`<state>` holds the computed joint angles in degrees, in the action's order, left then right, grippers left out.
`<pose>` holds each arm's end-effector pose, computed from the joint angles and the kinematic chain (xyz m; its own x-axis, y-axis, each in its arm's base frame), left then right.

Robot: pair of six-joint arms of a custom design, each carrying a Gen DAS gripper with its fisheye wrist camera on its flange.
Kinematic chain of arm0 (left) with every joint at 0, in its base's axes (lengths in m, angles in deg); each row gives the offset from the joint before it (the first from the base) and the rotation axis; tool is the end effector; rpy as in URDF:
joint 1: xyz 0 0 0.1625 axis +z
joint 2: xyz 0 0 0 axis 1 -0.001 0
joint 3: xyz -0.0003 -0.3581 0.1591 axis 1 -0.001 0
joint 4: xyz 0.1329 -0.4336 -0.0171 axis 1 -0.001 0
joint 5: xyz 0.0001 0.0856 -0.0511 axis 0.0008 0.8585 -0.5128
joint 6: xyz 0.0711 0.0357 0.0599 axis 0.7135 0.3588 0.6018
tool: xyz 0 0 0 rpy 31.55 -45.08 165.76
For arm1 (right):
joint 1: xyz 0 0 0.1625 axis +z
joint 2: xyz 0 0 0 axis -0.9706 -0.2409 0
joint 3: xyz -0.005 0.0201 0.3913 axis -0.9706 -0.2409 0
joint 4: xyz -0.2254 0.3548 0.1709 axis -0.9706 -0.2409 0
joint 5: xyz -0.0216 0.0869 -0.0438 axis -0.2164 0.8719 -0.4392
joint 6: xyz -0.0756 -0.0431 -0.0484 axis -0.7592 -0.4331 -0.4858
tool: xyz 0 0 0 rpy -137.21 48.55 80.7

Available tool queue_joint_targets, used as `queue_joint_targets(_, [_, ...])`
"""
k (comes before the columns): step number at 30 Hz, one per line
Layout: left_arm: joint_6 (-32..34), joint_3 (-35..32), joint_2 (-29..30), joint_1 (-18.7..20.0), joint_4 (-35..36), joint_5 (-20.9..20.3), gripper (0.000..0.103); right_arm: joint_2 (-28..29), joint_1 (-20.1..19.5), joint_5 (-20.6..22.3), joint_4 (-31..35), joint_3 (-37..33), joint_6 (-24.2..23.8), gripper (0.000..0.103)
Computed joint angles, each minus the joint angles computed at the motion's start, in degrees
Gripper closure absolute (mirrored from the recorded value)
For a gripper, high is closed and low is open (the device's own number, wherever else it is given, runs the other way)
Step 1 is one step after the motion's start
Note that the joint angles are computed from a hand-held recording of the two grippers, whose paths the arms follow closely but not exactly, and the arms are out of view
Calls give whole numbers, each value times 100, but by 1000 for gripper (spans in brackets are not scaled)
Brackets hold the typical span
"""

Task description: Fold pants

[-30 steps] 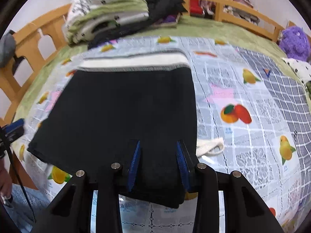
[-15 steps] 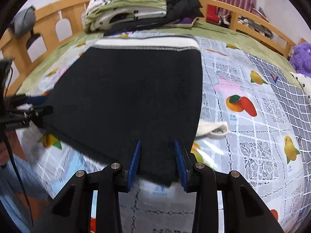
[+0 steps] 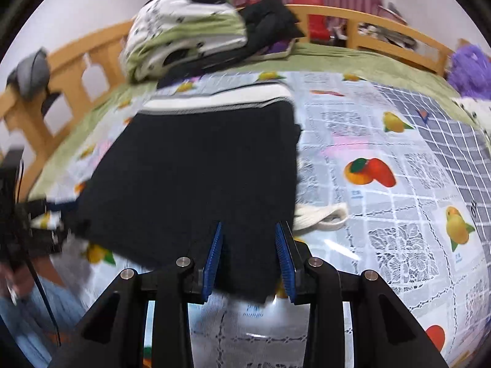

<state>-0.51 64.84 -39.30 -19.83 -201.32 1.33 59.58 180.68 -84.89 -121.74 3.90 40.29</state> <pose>-0.0374 -0.7093 0.2939 -0.6758 0.1000 -0.7303 0.4529 0.8380 -0.3044 0.2888 -0.7620 0.0409 -0.7836 -0.2767 0.5562 -0.5267 0.7707 -0.3587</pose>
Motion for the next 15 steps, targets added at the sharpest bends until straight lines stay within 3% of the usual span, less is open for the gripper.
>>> queue_joint_targets(3, [-228, -140, -50, -38, 352, -129, 44, 136, 21, -109, 205, -263, 140, 68])
queue_joint_targets(9, [-361, -894, 300, -89, 527, -377, 44, 543, 197, -70, -215, -963, -146, 68])
queue_joint_targets(15, [170, -2261, 1251, -79, 319, -144, 44, 1638, 250, -132, 265, -3038, -165, 67])
